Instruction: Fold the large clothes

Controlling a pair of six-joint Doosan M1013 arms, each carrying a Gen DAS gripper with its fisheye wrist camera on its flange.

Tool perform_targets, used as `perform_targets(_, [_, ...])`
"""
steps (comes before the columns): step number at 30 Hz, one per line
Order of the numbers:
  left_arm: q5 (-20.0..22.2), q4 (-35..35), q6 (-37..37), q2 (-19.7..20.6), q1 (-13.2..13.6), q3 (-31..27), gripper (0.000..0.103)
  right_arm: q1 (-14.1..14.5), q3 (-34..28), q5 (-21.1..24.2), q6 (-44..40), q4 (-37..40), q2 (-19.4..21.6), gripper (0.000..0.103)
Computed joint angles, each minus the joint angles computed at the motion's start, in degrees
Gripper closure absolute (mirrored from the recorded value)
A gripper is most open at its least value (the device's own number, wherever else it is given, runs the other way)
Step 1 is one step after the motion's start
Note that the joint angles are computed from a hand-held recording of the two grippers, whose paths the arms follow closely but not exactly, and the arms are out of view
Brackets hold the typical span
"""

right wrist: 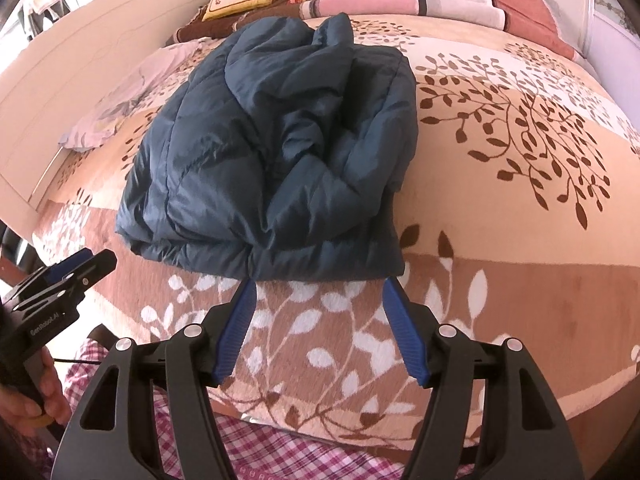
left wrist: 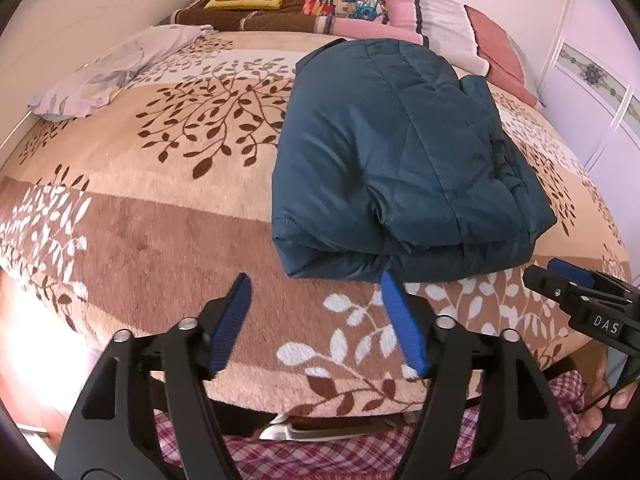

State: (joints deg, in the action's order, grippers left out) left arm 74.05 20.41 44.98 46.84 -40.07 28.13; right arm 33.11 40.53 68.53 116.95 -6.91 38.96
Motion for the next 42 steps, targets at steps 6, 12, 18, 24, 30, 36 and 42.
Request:
perform_targets(6, [-0.2, -1.3, -0.8, -0.9, -0.2, 1.3, 0.032, 0.9, -0.1, 1.5, 1.1, -1.6, -0.1, 0.038])
perform_targets(12, [1.5, -3.1, -2.3, -1.5, -0.4, 2.3, 0.031, 2.1, 1.7, 1.8, 2.5, -4.1, -1.1, 0.038])
perform_targets(18, [2.5, -2.9, -3.0, -2.1, -1.0, 3.4, 0.031, 3.2, 4.3, 2.0, 4.4, -5.6, -2.3, 0.038])
perform_targets(24, [2.6, -3.2, -3.4, -3.0, -1.5, 5.0, 0.031, 3.8, 4.9, 2.8, 4.7, -6.7, -2.5, 0.038])
perform_targets(30, [3.0, -3.1, -3.9, -3.3, -1.6, 5.5, 0.034, 4.2, 4.9, 3.2, 4.5, -7.2, -2.5, 0.038])
perform_targets(36, [3.0, -3.6, -3.9, -3.4, -1.5, 5.7, 0.036, 4.3, 4.9, 3.7, 4.0, -7.2, -2.4, 0.038])
perform_targets(42, [3.1, -4.1, -3.8, -3.3, -1.5, 5.8, 0.037, 4.4, 4.8, 3.8, 4.1, -7.4, -2.3, 0.038])
